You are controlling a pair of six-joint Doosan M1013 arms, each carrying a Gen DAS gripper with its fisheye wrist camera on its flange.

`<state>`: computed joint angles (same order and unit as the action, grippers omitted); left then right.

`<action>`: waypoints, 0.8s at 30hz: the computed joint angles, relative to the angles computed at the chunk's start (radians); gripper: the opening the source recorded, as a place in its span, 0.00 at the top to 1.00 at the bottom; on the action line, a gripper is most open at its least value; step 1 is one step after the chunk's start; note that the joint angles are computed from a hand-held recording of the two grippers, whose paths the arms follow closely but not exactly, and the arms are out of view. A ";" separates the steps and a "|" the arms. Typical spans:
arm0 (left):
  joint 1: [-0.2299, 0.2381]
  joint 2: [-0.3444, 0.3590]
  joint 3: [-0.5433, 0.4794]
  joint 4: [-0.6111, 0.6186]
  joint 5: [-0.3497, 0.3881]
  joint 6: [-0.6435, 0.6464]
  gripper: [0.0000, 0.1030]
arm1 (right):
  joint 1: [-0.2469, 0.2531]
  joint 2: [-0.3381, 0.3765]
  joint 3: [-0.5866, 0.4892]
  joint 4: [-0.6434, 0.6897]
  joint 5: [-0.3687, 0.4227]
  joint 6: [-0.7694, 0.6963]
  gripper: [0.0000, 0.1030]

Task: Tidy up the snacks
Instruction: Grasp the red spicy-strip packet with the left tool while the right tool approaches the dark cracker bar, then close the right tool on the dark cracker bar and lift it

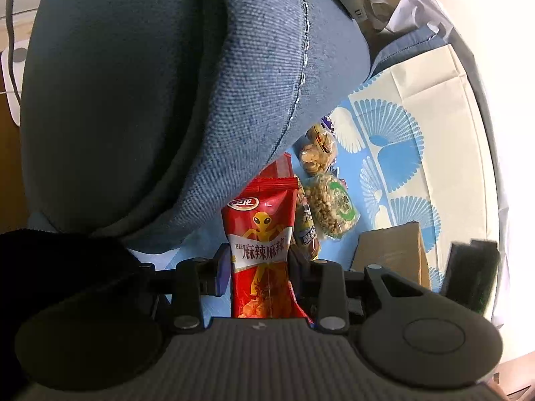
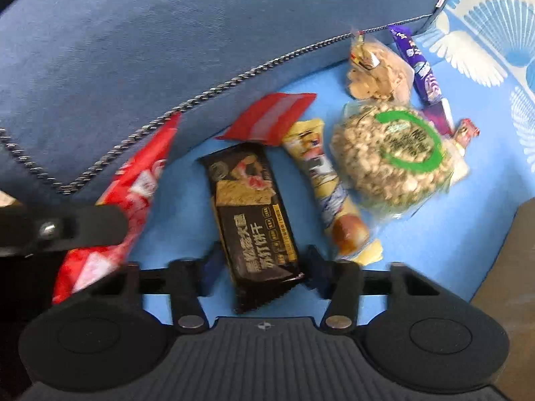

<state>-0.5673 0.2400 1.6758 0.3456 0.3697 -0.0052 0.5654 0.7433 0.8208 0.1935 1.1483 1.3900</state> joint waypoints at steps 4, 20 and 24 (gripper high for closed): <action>0.004 0.002 -0.004 -0.038 0.000 0.057 0.62 | 0.016 -0.064 0.084 -0.046 -0.031 0.063 0.60; -0.007 0.094 -0.154 -0.160 0.118 0.540 0.62 | 0.062 -0.250 0.381 -0.318 -0.232 0.784 0.61; -0.002 0.138 -0.219 -0.179 0.191 0.691 0.61 | 0.063 -0.256 0.401 -0.338 -0.227 0.830 0.62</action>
<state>-0.5696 0.3781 1.4566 0.1669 0.5607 0.6857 0.6285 0.4869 1.2222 -0.1447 0.9212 2.2205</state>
